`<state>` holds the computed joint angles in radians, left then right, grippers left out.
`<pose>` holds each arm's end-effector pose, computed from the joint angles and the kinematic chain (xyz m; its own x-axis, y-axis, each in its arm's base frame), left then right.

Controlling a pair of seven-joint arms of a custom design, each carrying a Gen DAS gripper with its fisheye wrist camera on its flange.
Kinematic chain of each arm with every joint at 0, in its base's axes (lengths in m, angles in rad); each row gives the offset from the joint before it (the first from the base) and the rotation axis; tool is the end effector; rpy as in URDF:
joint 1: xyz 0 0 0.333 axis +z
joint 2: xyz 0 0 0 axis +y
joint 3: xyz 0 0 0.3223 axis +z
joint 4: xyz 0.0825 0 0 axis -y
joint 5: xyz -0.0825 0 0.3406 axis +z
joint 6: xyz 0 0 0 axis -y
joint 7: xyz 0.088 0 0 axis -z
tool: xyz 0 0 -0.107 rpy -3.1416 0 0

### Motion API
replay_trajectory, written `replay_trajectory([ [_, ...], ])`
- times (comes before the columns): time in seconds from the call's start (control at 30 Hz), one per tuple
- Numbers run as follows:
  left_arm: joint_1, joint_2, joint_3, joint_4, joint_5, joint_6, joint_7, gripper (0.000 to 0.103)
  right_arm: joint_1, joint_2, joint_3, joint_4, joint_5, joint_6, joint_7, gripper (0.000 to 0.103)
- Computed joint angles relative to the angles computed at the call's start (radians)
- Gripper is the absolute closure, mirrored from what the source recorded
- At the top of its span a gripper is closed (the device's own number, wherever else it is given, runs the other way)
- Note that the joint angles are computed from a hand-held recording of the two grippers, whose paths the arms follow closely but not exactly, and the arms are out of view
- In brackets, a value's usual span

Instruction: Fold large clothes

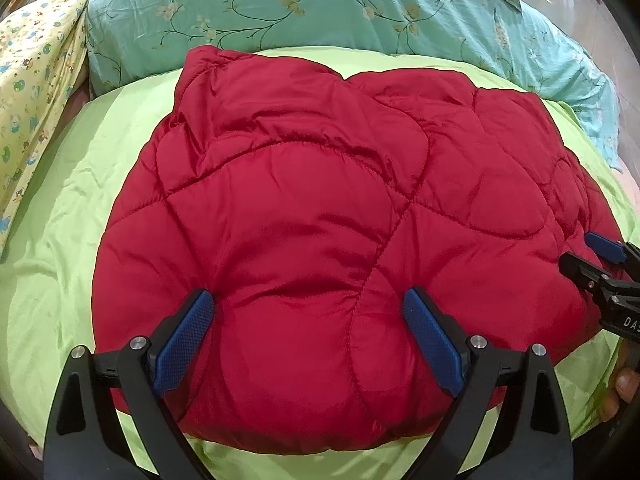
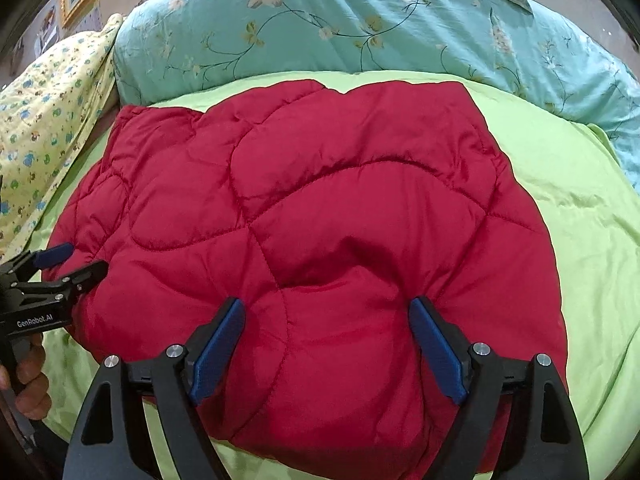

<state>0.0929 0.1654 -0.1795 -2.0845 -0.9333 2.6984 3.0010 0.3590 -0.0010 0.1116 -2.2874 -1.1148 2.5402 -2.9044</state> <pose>0.5687 -0.0183 0.4194 -0.6594 -0.7509 -0.0379 -0.5507 0.5167 -0.6556 0.4416 0.2368 0.4076 -0.4203 -0.9051 -0.0647 -0.6439 0.3477 -0.6815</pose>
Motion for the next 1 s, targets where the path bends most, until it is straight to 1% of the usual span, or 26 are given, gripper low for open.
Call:
replay_trajectory([
  [0.1, 0.002, -0.001, 0.002, 0.001, 0.005, -0.009, 0.0, 0.006, -0.003, -0.008, -0.002, -0.011, 0.001, 0.009, -0.008, 0.017],
  [0.27, 0.009, -0.013, 0.013, 0.006, 0.023, -0.048, -0.027, 0.006, -0.004, -0.012, 0.002, -0.02, -0.001, 0.012, -0.006, 0.017],
  [0.37, 0.012, -0.028, 0.018, 0.001, 0.006, -0.055, -0.015, 0.006, -0.003, -0.012, 0.005, -0.019, 0.002, 0.005, -0.009, 0.017],
  [0.6, 0.006, -0.032, 0.03, 0.009, -0.005, -0.025, -0.021, 0.006, 0.002, -0.012, 0.007, -0.012, 0.023, -0.006, -0.013, 0.017],
  [0.7, 0.005, -0.024, 0.03, 0.019, 0.0, -0.006, -0.035, 0.006, 0.009, -0.029, 0.017, -0.005, 0.022, -0.04, -0.001, 0.017],
  [0.83, 0.008, -0.013, 0.026, 0.035, 0.015, 0.003, -0.06, 0.006, 0.012, -0.054, 0.031, 0.012, -0.031, -0.078, 0.029, 0.017],
  [0.87, 0.009, -0.012, 0.024, 0.037, 0.017, 0.006, -0.063, 0.006, 0.009, -0.056, 0.031, 0.02, -0.041, -0.076, 0.025, 0.017],
  [1.0, 0.01, 0.008, 0.017, 0.073, 0.047, 0.008, -0.102, 0.006, -0.007, -0.023, 0.014, 0.073, -0.001, -0.039, -0.075, 0.017],
])
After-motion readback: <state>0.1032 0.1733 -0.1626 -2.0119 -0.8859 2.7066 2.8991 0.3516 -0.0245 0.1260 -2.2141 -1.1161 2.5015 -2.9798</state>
